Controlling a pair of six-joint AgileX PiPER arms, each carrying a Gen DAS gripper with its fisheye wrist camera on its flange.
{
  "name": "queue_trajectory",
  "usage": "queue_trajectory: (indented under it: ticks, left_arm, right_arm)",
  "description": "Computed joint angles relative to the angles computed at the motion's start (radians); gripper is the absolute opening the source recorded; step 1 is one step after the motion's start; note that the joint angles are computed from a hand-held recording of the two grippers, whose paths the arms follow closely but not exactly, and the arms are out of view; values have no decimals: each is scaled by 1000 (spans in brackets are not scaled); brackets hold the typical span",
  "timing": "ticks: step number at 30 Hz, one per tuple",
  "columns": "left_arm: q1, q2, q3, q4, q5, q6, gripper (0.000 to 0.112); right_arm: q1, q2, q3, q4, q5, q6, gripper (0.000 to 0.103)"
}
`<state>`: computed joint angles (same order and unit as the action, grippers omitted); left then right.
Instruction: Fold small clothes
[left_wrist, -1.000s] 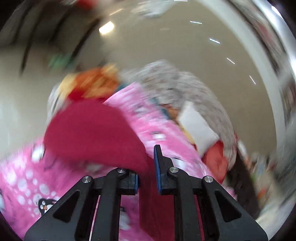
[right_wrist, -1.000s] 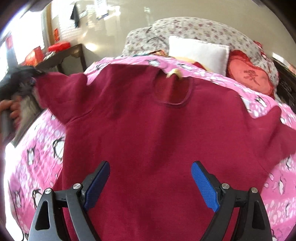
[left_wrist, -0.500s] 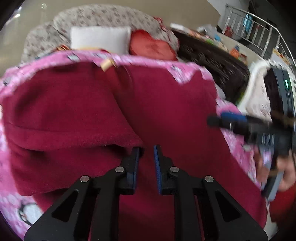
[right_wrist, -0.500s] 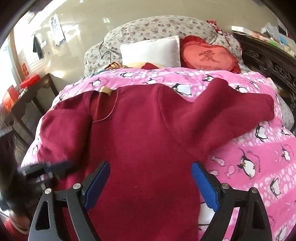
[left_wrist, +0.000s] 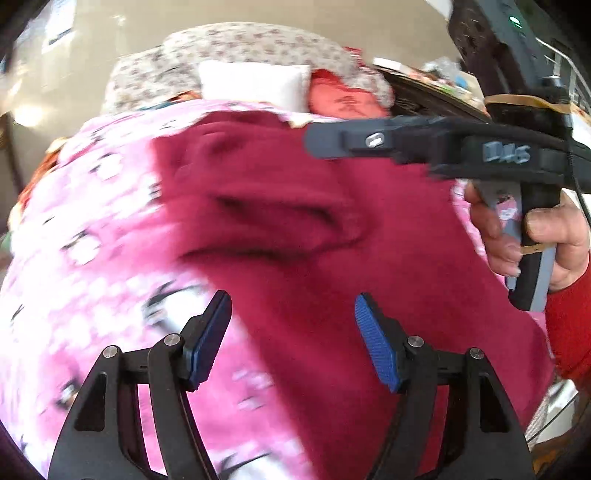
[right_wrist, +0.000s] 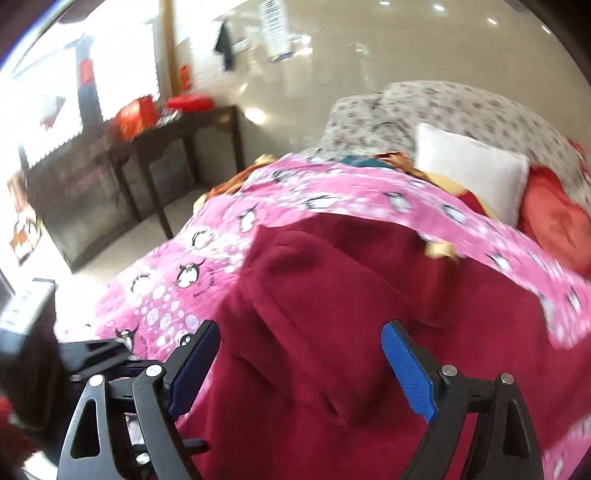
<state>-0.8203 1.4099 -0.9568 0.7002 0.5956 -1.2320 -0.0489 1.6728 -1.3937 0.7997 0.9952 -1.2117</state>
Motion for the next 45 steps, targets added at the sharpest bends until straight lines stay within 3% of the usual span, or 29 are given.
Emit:
queue_trajectory:
  ticks: [2,4,6,7,9,12,16,19,21,24,27,29,32,34,37,39,42,43,45]
  left_arm:
    - [6,-28,43,22,15,-50,70]
    - [16,-58,87,30,12,-98,70]
    - [27,-76,112,37,0,-133,70]
    - [22,-74,111,49,6,-151,70]
    - [11,-67,101,75,14,-166,70]
    - [8,-48,73,108,35,-181,70]
    - [66,-20,23,99,-25,-175,70]
    - [94,23,-28,129,-55,-216,70]
    - [101,67,-76,124,-29,-207,70]
    - [127,102,-92,62,-45,-159,70]
    - [149,119,-87,7,-58,-126,70]
    - [149,126,-86,3,-52,-130,70]
    - [147,135,-91,15,-33,-143,70]
    - [141,138,-85,33,-25,-164,70]
    - [140,138,-70,14,-33,-145,70]
    - [140,139,-59,12,-41,-145,70]
    - [156,156,-54,2,-56,-134,70]
    - [161,158,-49,12,-68,-147,70]
    - [177,156,-37,19,-97,-152,70]
  right_arm:
    - [106,20,16,-67,-95,37,83]
    - [225,45,46,-195,-270,123,71]
    - [290,96,27,-331,-382,230,34]
    - [297,134,-5,-344,-378,257,30]
    - [237,194,-96,-254,-252,225,15]
    - [93,152,-115,-66,-135,107,11]
    - [-147,119,-179,120,3,13,11]
    - [-269,158,-237,104,-6,37,12]
    - [-306,214,-285,-15,-15,113,24]
    - [-362,269,-297,-194,-46,194,32]
    - [-417,223,-238,-188,-125,159,40]
    - [-430,209,-241,-98,-94,114,41]
    - [-368,226,-305,-3,106,63,41]
    - [-278,254,-332,42,182,58,41]
    - [-119,279,-334,55,145,25,42]
    - [-23,338,-402,34,145,41,48]
    - [102,393,-450,-94,47,56,48]
    - [142,405,-449,-167,-15,80,46]
    - [158,433,-475,-220,-41,85,6]
